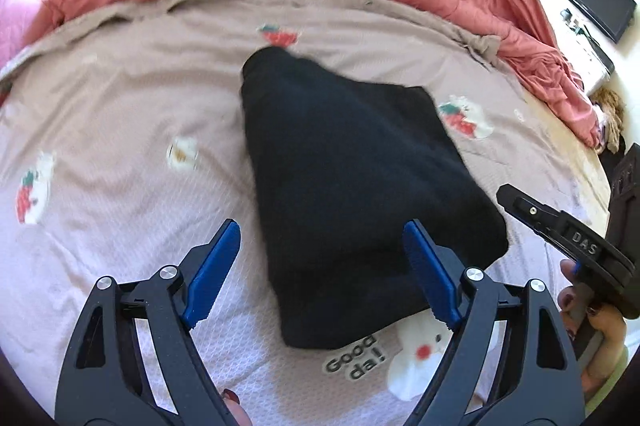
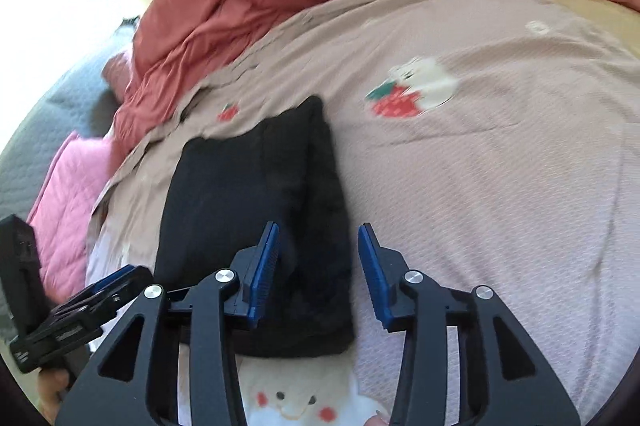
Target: Fold small clothes
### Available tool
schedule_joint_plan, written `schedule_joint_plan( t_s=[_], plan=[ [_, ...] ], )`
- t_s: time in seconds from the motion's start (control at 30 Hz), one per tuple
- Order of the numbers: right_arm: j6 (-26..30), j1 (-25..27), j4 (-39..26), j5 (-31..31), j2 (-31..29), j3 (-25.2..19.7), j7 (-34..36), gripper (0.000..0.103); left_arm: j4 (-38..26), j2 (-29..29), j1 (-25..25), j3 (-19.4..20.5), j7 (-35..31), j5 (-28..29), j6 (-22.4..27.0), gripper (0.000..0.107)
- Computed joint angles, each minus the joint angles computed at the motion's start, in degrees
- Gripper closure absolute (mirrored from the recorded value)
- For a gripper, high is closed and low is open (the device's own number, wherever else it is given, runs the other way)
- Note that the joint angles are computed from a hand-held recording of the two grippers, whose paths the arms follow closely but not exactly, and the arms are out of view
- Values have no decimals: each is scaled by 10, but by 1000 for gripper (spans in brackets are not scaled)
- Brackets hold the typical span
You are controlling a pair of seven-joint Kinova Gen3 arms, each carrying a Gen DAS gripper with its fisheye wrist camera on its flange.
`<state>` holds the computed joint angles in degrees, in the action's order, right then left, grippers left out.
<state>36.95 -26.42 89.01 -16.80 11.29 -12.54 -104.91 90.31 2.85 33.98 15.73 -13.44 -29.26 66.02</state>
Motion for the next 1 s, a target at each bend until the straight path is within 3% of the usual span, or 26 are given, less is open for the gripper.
schedule_joint_plan(
  t_s=[0.07, 0.17, 0.33, 0.4, 0.47, 0.6, 0.7, 0.8, 1.0],
  plan=[
    [-18, 20, 12, -21, -5, -15, 17, 65, -12, 15, 4, 2, -11, -6, 7, 31],
    [-13, 23, 2, -46, 6, -22, 56, 71, -6, 27, 1, -7, -39, 31, 5, 31],
    [64, -52, -53, 38, 39, 25, -4, 71, 59, 13, -14, -23, -41, 93, -55, 27],
    [90, -50, -66, 47, 54, 24, -29, 71, 81, 0, -24, -24, -36, 108, -83, 26],
    [87, -24, -60, 28, 57, 4, -29, 71, 77, 2, -25, -17, -35, 99, -76, 26],
    [90, -36, -64, 46, 56, 9, -37, 71, 57, 9, -15, -9, -29, 80, -49, 26],
    [80, -25, -60, 27, 51, 3, -33, 64, 46, 8, -7, -6, -21, 69, -30, 26],
    [62, -13, -46, 10, 40, -1, -20, 64, 36, 3, -1, -3, -11, 56, -15, 27],
    [35, -15, -31, 19, 22, 6, -33, 57, 3, -1, 2, 3, 4, 13, 7, 27]
  ],
)
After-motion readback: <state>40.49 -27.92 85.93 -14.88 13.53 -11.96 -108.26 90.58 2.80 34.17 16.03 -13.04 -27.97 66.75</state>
